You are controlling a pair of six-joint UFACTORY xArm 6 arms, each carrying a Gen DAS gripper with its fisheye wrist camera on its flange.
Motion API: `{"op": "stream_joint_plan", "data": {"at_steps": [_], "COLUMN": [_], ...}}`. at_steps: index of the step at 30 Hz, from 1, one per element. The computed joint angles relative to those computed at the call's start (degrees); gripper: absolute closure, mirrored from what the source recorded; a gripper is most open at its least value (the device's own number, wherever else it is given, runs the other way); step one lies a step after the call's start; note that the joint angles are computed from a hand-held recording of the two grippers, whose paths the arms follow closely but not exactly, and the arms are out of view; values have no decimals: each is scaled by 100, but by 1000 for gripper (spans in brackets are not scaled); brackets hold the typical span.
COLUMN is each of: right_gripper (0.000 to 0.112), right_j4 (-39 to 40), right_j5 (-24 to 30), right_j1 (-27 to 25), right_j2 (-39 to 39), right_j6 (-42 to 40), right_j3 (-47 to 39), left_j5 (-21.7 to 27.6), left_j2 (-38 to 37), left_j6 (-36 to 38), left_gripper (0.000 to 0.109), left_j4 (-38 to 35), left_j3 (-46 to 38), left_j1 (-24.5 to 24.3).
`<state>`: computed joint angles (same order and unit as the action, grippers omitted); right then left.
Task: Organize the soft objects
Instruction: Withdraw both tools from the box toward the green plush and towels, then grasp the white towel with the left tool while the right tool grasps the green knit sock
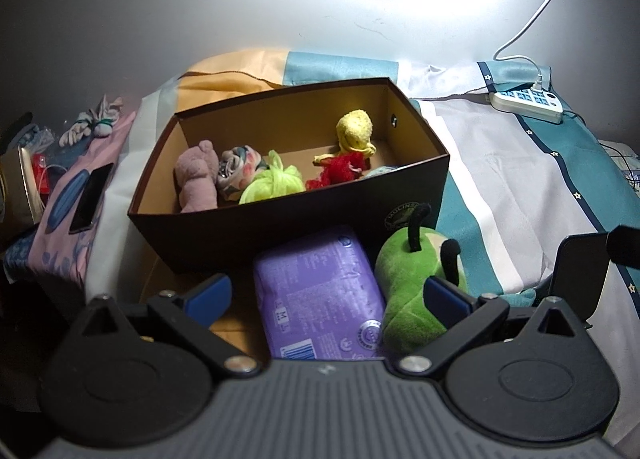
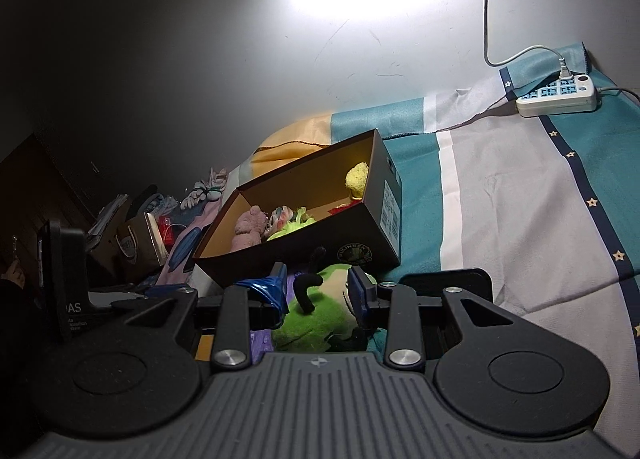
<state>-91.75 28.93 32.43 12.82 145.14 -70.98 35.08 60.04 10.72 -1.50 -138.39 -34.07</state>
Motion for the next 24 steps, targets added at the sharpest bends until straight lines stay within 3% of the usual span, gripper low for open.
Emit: {"op": "stream_joint_plan", "data": {"at_steps": [12, 18, 24], "right_gripper": [96, 96, 96], "right_j4": [451, 808, 1055], "right_j5": [-98, -249, -442], "right_j1": [64, 85, 90], "right_j2": [-296, -392, -407], "right_j6": [-157, -182, -47], "right_j3": [655, 1047, 1329], "left_j5": [-384, -853, -1090], "left_j2": [-588, -1183, -1721], "left_j6": [303, 1262, 2714], "left_gripper": [6, 6, 6], "left_j4": [-323, -1213, -2722], "left_j3": [1122, 2265, 3231], "left_j1": [-55, -68, -103]}}
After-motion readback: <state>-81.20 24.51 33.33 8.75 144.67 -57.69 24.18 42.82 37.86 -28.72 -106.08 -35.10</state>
